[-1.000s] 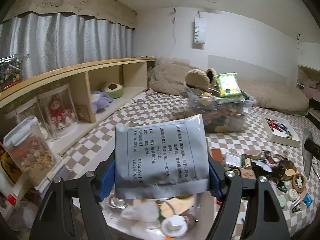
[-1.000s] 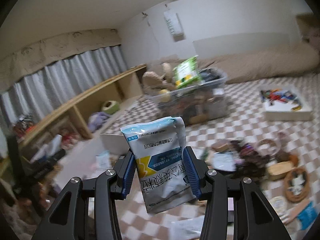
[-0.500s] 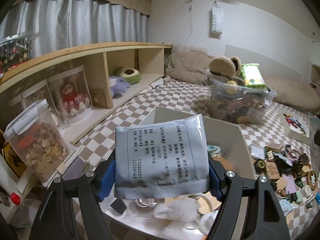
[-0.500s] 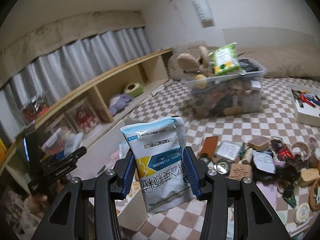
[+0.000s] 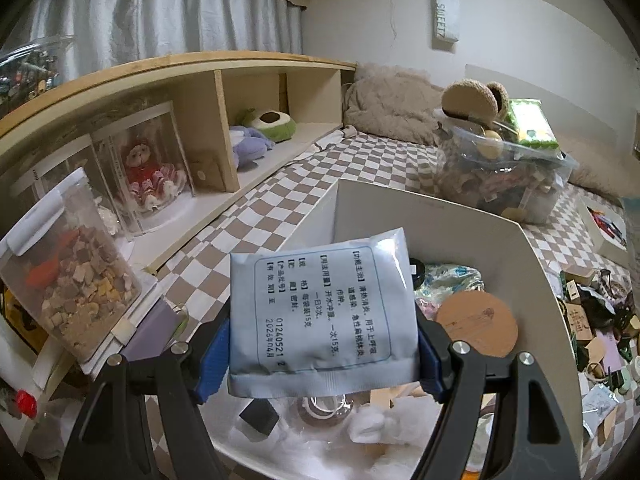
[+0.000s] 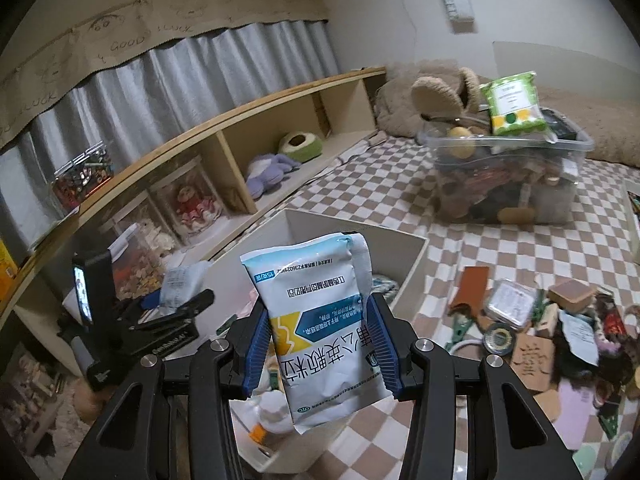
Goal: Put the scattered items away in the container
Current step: 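Lift both held sachets and carry them over the white cardboard box, then open the left tool to drop its sachet into the box while the right tool lowers its sachet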
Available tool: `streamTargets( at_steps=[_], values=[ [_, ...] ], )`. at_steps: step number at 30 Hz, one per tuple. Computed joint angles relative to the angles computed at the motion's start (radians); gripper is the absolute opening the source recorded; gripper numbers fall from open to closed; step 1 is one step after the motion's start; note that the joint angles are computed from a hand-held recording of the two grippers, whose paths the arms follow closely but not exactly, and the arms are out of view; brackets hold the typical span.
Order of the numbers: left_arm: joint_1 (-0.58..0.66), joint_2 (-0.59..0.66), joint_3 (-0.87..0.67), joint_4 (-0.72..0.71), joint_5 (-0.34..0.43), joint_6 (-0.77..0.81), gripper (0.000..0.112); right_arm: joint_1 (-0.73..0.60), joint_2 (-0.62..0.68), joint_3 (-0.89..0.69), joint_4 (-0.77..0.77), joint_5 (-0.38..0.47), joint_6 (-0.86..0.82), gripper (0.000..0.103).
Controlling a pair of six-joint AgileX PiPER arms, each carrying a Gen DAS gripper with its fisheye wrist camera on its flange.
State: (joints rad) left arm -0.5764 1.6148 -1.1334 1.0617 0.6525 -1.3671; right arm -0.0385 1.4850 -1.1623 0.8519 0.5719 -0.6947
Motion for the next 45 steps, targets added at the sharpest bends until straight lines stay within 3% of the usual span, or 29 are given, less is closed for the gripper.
streamTargets(
  at_steps=[11,13,16,23,30,41,45],
  values=[
    [0.06,0.051,-0.039,-0.216,-0.056,0.244,0.078,0.058,0.099,-0.119,-0.062,0.024,0.064,0.048],
    [0.067,0.063,-0.048,-0.254,-0.051,0.282,0.083,0.066,0.116,-0.141,-0.072,0.027,0.08,0.048],
    [0.058,0.069,-0.044,-0.22,-0.036,0.251,0.092,0.079,0.136,-0.167,-0.09,0.026,0.099,0.048],
    [0.062,0.063,-0.033,-0.238,-0.055,0.259,0.099,0.092,0.206,-0.264,-0.156,0.056,0.167,0.048],
    [0.092,0.024,-0.003,-0.319,-0.143,0.32,0.103,0.111,0.31,-0.4,-0.316,0.083,0.286,0.048],
    [0.114,-0.005,0.014,-0.337,-0.189,0.336,0.103,0.166,0.544,-0.715,-0.582,0.233,0.396,0.048],
    [0.113,-0.014,0.023,-0.337,-0.208,0.35,0.103,0.193,0.67,-0.907,-0.709,0.36,0.399,0.048]
  ],
)
